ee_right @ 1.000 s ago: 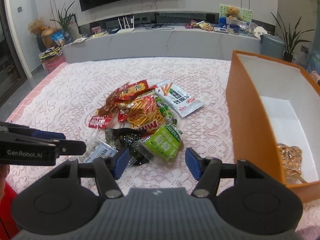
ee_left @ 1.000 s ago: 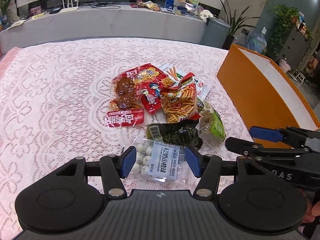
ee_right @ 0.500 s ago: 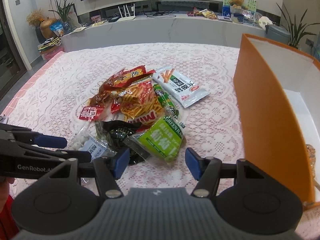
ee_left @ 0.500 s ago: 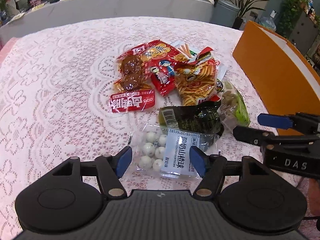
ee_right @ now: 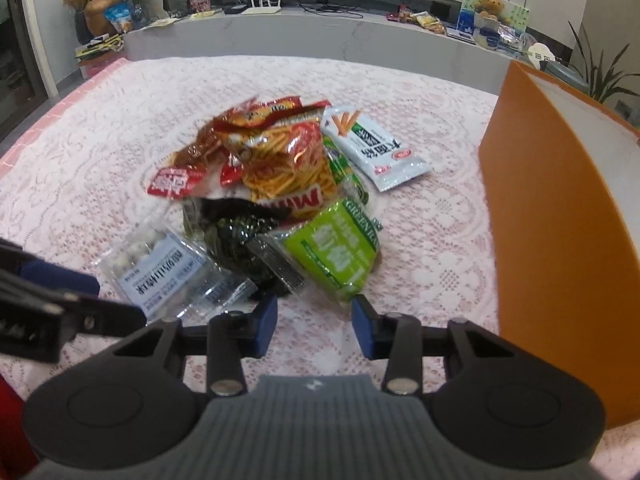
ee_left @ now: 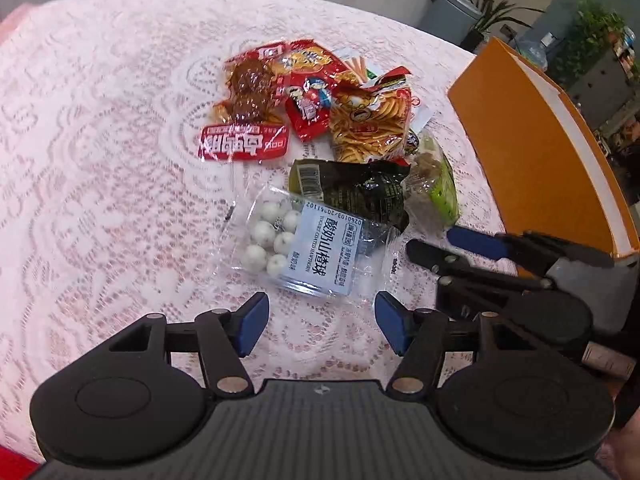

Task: Organize snacks
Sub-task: 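Grasp the green peas bag with the right gripper while the left approaches the quail eggs pack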

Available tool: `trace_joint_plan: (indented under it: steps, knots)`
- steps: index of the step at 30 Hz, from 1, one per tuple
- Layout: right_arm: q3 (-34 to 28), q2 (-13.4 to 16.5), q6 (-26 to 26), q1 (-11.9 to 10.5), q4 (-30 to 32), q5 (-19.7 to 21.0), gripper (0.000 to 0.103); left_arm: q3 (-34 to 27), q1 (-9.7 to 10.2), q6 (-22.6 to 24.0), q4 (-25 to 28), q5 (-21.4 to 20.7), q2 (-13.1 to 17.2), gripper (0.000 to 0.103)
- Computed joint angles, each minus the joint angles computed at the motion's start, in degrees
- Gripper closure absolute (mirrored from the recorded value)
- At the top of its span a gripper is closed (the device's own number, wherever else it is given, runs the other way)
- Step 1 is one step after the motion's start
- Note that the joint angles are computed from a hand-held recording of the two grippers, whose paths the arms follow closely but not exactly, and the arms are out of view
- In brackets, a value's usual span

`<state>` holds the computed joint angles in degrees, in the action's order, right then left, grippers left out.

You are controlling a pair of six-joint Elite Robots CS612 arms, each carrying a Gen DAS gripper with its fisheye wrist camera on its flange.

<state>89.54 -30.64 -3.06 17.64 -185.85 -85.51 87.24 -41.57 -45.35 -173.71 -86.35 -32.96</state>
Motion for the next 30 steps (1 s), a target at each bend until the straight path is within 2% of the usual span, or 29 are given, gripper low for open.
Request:
trace_joint_plan:
  steps: [5, 8, 12, 14, 17, 23, 28, 30]
  knots:
    - [0.54, 0.02, -1.72, 0.41, -0.93, 0.60, 0.060, 0.12, 0.91, -4.52, -4.13, -1.39, 0.55, 0.032]
    - [0.67, 0.07, -1.34, 0.38, -1.11, 0.83, 0.059, -0.68, 1.46, -7.78, -4.10, -1.83, 0.95, 0.032]
    - [0.86, -0.07, 0.05, 0.05, -1.53, 1.34, 0.059, -2.99, 1.29, -8.98, -0.90, 1.07, 1.48, 0.032]
    - [0.93, -0.16, 0.57, -0.13, -1.92, 1.10, 0.059, -4.66, 1.09, -9.72, 2.68, 2.42, 1.65, 0.031]
    - [1.04, -0.33, 1.59, -0.48, -2.77, 0.73, 0.058, -6.66, 1.01, -12.08, 6.30, 3.54, 2.00, 0.028]
    - [0.76, -0.28, 5.77, -1.48, -4.41, 1.95, 0.058, -10.64, 0.70, -16.35, 13.47, 5.72, 3.06, 0.027]
    - [0.10, 0.23, 10.40, -2.11, -6.52, 3.60, 0.055, -11.59, 0.10, -15.19, 16.85, 8.34, 3.23, 0.022]
    - [-0.25, 0.48, 9.89, -2.13, -6.79, 4.24, 0.054, -12.06, 0.00, -13.87, 18.42, 9.07, 3.39, 0.022]
